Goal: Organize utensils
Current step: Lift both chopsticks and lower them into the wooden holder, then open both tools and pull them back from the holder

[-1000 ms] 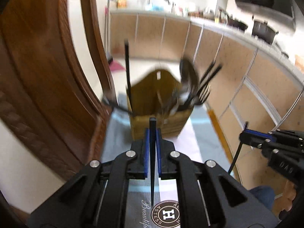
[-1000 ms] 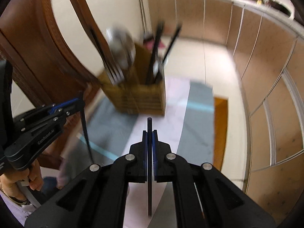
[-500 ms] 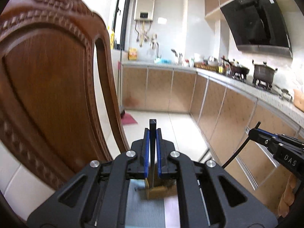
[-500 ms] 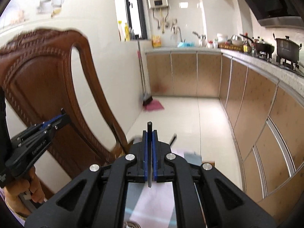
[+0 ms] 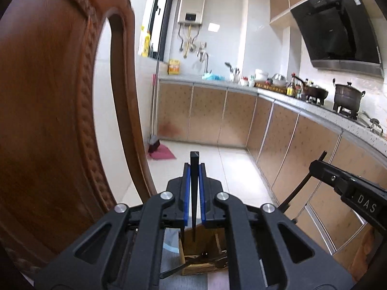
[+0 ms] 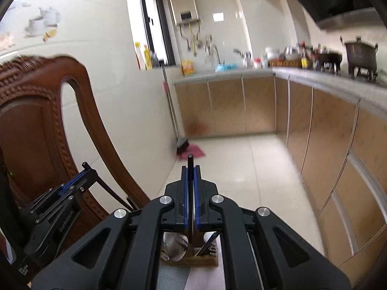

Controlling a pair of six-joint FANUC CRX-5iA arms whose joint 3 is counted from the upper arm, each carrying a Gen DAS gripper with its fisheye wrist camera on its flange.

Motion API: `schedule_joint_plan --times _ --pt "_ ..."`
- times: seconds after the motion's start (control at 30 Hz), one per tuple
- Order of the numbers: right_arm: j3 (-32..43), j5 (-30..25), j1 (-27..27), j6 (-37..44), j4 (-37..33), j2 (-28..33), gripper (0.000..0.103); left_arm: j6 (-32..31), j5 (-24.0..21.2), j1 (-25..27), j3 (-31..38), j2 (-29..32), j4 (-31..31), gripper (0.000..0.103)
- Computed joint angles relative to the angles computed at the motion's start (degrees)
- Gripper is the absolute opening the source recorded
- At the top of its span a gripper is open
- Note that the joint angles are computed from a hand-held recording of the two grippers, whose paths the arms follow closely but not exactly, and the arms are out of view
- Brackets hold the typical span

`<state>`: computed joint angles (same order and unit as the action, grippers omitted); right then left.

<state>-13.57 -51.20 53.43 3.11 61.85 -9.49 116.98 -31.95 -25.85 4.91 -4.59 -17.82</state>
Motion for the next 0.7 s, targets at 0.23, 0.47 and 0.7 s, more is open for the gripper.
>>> schedule_joint_plan --times 0.23,0.47,0.7 --pt "-0.66 3.02 -1.65 1.73 -5.51 1.85 0.005 -2.27 1.09 1.69 -2.55 1.42 4.35 0.007" --pt "0.39 2.91 -1.29 5.81 -9.34 3.05 0.01 -3.24 -0.62 1.21 -2.71 1.11 5.03 0.024" --pt "-4.56 1.06 3.03 -0.43 -2.54 -3.54 0.039 -1.94 -0.29 0.26 -7.72 -6.19 3.74 0.041"
